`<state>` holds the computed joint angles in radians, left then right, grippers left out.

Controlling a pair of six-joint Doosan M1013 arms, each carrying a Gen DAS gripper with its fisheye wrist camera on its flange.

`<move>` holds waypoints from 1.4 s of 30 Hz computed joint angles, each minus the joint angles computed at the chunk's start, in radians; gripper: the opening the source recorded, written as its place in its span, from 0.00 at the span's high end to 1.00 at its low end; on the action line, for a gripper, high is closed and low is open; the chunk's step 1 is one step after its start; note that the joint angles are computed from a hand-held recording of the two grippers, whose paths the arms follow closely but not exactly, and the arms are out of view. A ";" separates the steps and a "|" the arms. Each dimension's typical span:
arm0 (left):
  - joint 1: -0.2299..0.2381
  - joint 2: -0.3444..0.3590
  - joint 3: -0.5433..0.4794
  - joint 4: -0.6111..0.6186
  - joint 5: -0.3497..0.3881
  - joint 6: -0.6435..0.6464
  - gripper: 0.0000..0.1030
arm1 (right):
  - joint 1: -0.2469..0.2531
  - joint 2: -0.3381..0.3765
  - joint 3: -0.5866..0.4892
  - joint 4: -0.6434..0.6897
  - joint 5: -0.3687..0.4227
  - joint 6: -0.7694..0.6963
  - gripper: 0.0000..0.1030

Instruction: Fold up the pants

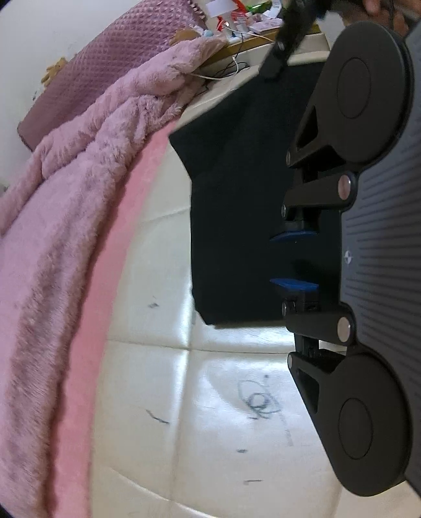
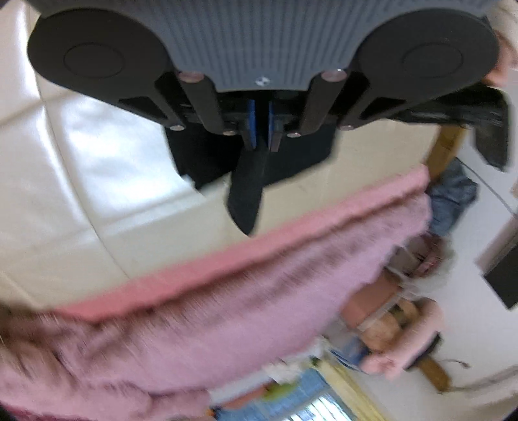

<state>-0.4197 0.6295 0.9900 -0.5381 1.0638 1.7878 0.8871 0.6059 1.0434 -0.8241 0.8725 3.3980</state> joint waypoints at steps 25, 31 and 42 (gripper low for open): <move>-0.058 0.144 -0.156 0.180 -0.086 0.068 0.94 | -0.031 0.043 0.042 0.253 0.130 -0.130 0.99; -0.057 0.184 -0.221 0.224 -0.053 0.006 0.95 | -0.037 0.053 0.023 0.271 0.142 -0.177 0.99; -0.014 0.025 -0.014 0.040 -0.060 0.183 0.95 | 0.009 0.037 -0.009 0.183 0.303 -0.217 0.84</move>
